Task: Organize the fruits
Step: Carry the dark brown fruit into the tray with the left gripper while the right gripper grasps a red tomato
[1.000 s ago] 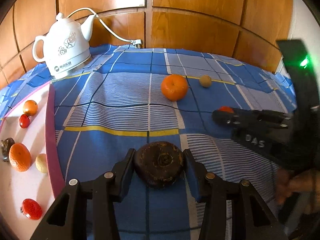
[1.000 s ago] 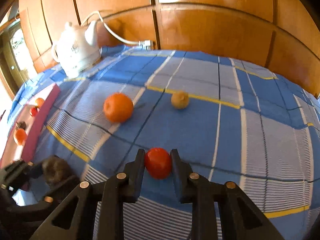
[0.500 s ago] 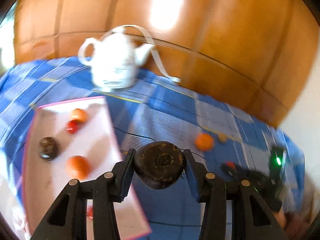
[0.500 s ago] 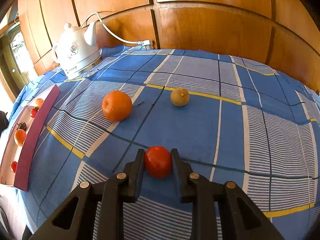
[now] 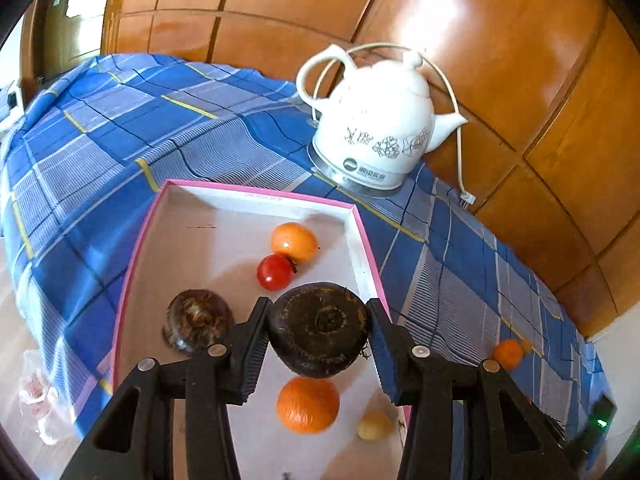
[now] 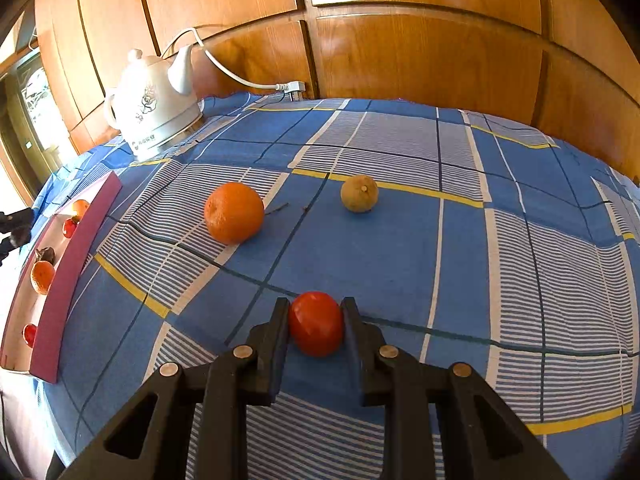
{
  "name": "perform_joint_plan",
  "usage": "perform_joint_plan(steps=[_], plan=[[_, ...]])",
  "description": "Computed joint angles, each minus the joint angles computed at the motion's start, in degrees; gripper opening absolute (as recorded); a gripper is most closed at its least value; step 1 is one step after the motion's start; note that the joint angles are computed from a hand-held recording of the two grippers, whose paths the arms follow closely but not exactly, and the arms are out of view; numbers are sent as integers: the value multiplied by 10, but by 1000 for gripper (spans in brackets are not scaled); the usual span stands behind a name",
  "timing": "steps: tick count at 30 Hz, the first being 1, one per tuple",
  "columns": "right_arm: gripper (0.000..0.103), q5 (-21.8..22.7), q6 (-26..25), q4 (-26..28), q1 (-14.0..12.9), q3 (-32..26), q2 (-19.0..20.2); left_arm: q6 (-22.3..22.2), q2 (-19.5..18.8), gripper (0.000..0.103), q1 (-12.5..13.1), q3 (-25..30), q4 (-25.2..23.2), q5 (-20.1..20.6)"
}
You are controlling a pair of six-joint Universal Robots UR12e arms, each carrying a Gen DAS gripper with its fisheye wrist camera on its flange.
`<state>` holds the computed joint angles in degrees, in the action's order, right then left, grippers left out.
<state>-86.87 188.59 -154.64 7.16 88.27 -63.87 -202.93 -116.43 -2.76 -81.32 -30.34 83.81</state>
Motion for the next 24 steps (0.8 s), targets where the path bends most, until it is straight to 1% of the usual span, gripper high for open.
perform_joint_plan(steps=[3,4,6,8,16,24], plan=[[26,-1,0,0,0,0,0,-3,-8,47,2,9,-8,-9],[26,-2,-1,0,0,0,0,-1,-10,50,2,11,-9,-10],[26,-2,-1,0,1,0,0,-4,-10,54,0,12,-11,2],[26,-2,0,0,1,0,0,-5,-7,54,-2,8,-8,8],[26,-2,0,-1,1,0,0,10,20,54,-24,-29,5,106],[26,0,1,-3,0,1,0,28,43,56,-39,-59,24,135]])
